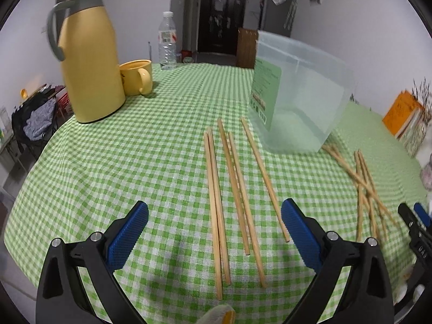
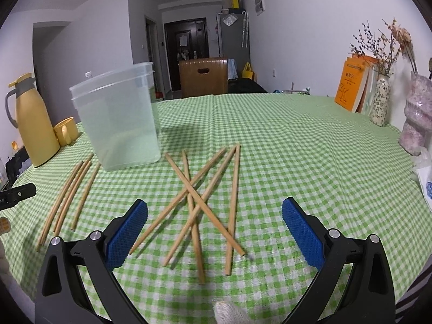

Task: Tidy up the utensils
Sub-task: 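Grasp one wooden chopstick from the parallel row with the left tool and lift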

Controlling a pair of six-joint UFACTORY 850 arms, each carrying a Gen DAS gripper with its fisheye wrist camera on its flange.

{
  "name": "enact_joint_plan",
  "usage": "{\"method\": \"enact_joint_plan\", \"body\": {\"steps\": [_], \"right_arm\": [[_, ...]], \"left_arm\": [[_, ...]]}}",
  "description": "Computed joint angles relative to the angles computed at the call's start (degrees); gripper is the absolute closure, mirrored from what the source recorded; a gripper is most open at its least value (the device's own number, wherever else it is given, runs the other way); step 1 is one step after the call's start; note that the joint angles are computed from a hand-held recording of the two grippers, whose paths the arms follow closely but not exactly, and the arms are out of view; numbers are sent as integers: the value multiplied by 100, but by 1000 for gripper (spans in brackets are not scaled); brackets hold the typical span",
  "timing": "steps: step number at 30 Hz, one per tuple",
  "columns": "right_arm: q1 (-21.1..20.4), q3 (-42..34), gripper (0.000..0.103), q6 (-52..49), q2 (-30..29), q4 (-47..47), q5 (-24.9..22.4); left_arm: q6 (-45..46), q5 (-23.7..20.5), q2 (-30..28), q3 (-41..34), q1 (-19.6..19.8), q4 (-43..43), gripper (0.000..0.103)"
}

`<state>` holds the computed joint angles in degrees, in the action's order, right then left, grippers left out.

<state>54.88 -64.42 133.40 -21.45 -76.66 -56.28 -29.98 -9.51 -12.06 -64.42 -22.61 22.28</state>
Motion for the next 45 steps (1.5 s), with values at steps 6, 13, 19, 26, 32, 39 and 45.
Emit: {"method": "enact_joint_plan", "body": {"steps": [6, 13, 19, 26, 32, 39, 45], "right_arm": [[-58, 20, 7, 51, -44, -33, 212], [-48, 20, 7, -3, -60, -98, 283], [-64, 70, 7, 98, -31, -210, 427], [-73, 182, 7, 287, 48, -339, 546], [-90, 235, 7, 381, 92, -404, 636], [-100, 296, 7, 491, 140, -475, 695], [-113, 334, 7, 571, 173, -536, 755]], "left_arm": [[1414, -826, -447, -614, 25, -1174, 31], [1893, -1718, -1077, -1461, 126, -1611, 58], [2271, -2416, -1550, -2033, 224, -2079, 79], [2430, -2626, -1714, -2187, 313, -2393, 84], [2520, -3051, -1967, -2603, 330, -2531, 88], [2427, -3412, -2203, -2961, 232, -2315, 92], [2184, -3636, -2520, -3280, 115, -1958, 96]]}}
